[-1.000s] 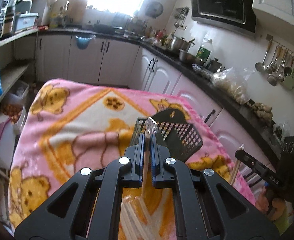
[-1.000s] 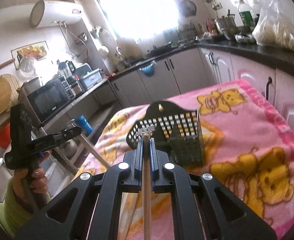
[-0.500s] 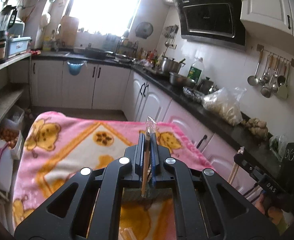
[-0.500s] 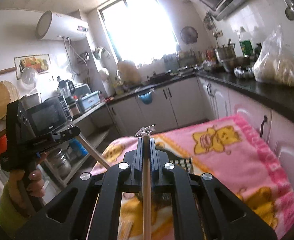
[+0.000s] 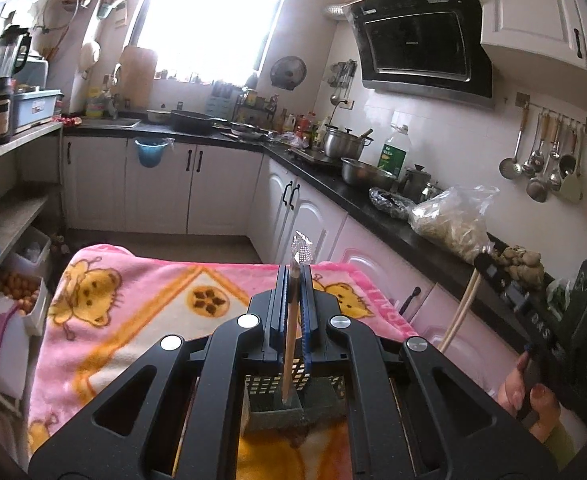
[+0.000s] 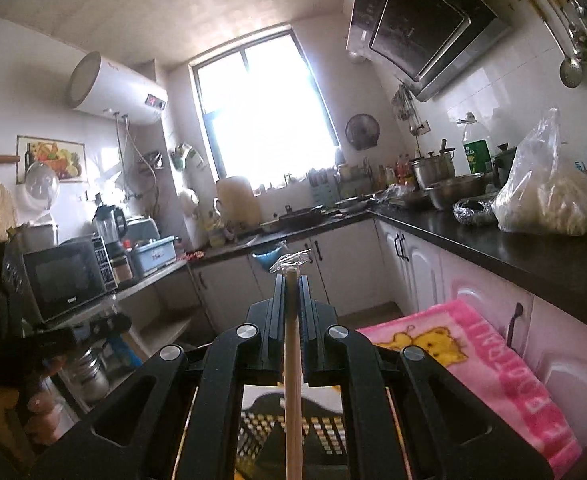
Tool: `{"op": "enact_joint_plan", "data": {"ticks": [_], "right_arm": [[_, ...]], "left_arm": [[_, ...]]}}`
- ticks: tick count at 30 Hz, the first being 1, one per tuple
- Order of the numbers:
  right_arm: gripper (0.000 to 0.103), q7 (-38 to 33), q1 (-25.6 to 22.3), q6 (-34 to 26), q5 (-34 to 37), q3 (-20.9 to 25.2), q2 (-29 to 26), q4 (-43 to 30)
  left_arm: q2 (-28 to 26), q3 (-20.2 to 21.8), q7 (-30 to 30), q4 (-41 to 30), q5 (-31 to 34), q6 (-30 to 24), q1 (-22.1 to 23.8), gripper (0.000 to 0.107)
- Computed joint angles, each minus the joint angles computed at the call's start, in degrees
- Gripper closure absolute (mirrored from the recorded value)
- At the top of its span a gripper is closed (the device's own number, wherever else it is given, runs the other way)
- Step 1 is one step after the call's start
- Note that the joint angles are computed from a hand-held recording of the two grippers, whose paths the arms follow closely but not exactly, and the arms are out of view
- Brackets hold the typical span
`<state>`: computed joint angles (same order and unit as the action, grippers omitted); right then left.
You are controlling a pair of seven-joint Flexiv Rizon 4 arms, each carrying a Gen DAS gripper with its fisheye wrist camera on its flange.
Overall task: Organize utensils
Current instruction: 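Lift the chopsticks and carry them over the green caddy with both tools, then open the left tool to drop its chopstick into the caddy while the right tool releases its own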
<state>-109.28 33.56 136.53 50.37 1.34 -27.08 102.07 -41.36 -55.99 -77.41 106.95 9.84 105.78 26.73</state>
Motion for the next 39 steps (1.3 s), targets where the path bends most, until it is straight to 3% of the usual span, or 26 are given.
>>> {"op": "enact_joint_plan", "data": {"ticks": [19, 32, 39], "right_arm": [[0.097, -2.63, -1.33, 0.95, 1.73, -3.08, -10.98, -11.15], [0.097, -2.68, -1.9, 5.03, 4.11, -0.62, -16.9, -14.52], [0.095, -1.95, -2.55, 4.98, 4.39, 1.3, -16.98, -12.69]], "left_arm": [[-6.92, 4.03, 1.62, -4.96, 0.98, 0.81, -4.48, 0.106], [-9.0, 7.86, 2.42, -5.2, 0.44, 1.53, -6.95, 0.106], [-9.09, 9.2, 2.25, -4.47, 0.28, 1.45, -7.34, 0.106]]}}
